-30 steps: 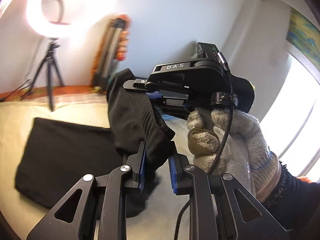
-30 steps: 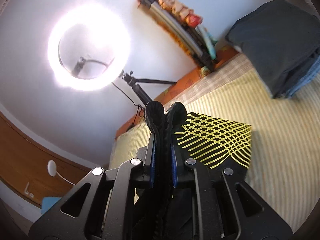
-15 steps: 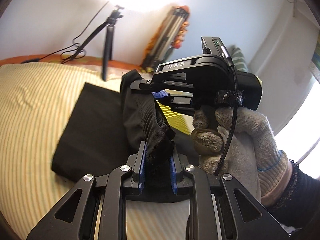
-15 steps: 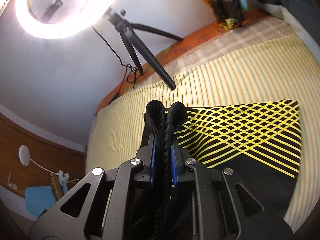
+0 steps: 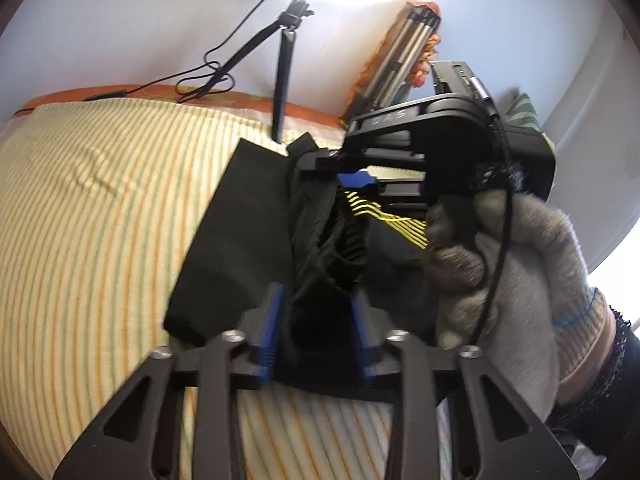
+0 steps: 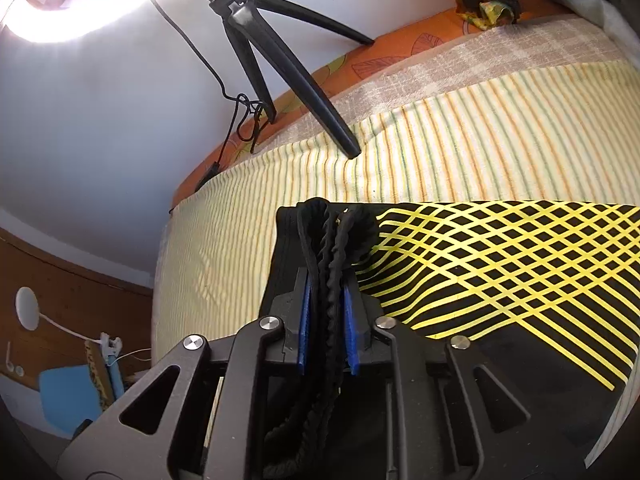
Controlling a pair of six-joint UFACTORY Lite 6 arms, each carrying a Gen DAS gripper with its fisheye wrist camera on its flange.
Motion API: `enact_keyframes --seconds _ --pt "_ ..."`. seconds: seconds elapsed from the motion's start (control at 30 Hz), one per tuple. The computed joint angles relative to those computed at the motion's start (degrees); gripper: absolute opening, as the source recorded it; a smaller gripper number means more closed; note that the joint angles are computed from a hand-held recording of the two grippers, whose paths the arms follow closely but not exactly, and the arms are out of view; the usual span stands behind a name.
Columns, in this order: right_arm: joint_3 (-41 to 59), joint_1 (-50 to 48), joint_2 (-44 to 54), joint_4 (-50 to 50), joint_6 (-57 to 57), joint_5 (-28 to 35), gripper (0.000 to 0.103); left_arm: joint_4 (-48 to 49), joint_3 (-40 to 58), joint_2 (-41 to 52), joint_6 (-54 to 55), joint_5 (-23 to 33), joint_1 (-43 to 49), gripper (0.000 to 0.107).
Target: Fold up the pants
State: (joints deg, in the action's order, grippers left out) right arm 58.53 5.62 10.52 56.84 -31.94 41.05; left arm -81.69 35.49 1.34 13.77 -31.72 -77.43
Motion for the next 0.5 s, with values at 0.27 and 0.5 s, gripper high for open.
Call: enact_keyframes --seconds 0.27,0.5 --pt "3.5 -4.6 2.7 6.2 -6.3 8.0 0.032 -6.7 -0.6 -1.2 3.5 -0.9 0.2 0.057" --pt "0.8 -9.4 -4.9 0.1 -9.6 11.9 0.047 -10.2 1.2 1.6 8.0 -0.3 2.5 0.03"
